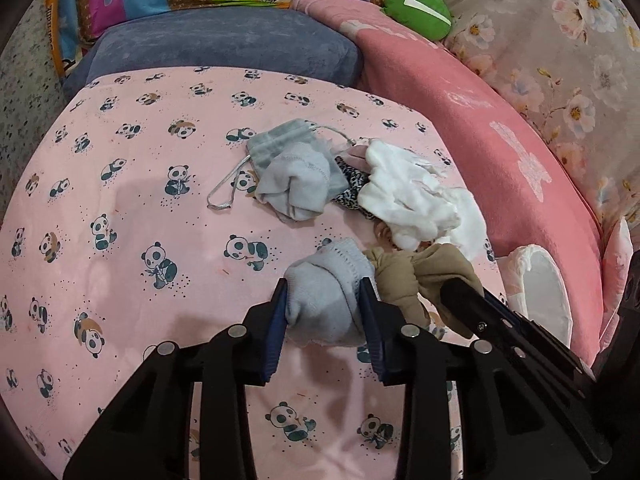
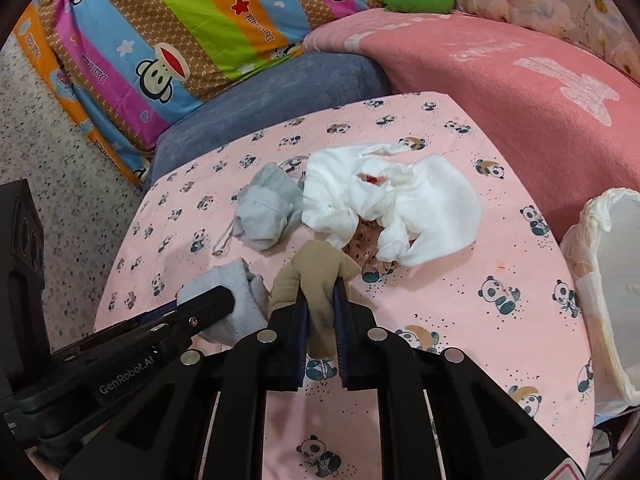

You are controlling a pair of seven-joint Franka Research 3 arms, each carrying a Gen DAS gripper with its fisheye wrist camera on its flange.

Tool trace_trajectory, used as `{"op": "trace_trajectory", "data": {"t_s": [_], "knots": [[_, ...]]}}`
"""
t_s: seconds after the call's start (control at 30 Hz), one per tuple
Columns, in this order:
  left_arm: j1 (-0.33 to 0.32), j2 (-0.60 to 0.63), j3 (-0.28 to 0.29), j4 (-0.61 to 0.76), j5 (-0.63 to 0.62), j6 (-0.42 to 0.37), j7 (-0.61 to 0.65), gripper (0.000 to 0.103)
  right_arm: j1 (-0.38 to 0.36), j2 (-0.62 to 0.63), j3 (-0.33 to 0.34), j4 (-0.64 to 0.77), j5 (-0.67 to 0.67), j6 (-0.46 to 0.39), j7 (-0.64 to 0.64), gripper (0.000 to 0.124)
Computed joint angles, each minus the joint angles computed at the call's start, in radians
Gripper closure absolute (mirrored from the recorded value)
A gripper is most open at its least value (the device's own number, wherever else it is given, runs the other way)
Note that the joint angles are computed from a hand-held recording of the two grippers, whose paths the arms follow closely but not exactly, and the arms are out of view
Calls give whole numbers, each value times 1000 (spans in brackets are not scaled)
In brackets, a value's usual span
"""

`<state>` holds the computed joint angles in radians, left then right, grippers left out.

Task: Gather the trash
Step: 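Grasp the grey sock with the left tool while the right tool grasps the tan cloth, then carry the grey sock and tan cloth over the wastebasket and open both tools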

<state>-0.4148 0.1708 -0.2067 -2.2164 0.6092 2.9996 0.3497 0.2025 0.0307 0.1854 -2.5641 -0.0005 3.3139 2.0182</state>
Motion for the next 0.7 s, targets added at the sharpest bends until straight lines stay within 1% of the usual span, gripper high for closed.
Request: {"op": "trace_trajectory", "data": {"t_s": [0.03,0.07,0.17,0.23,0.33,0.37,0.4,0.43,0.57,0.7], "knots": [[-5,-5,-1,6,20,-6,-14,69,-14,-28,-1,-20,-54,11,49,111],[-11,-8,1,11,30,-10,-21,69,-8,-46,-9,-31,-52,15,49,111],[-30,-15,-2,36,68,-29,-40,69,-71,-118,80,-76,114,29,-83,111],[-40,-19,-7,53,94,-46,-53,69,-77,-174,84,-108,156,38,-110,111],[-55,-19,-19,83,127,-68,-65,69,-55,-247,53,-154,196,50,-132,111],[-62,-17,-23,96,139,-76,-67,69,-35,-274,24,-171,202,51,-138,111],[-66,-14,-27,109,148,-85,-68,69,-28,-302,9,-186,214,51,-147,111],[-73,-11,-30,122,160,-94,-70,69,-34,-324,9,-197,230,50,-158,111],[-101,14,-46,186,189,-131,-57,69,-32,-415,-28,-246,280,47,-207,111],[-137,45,-53,252,217,-166,-41,69,-51,-500,-56,-293,319,41,-251,111]]}}
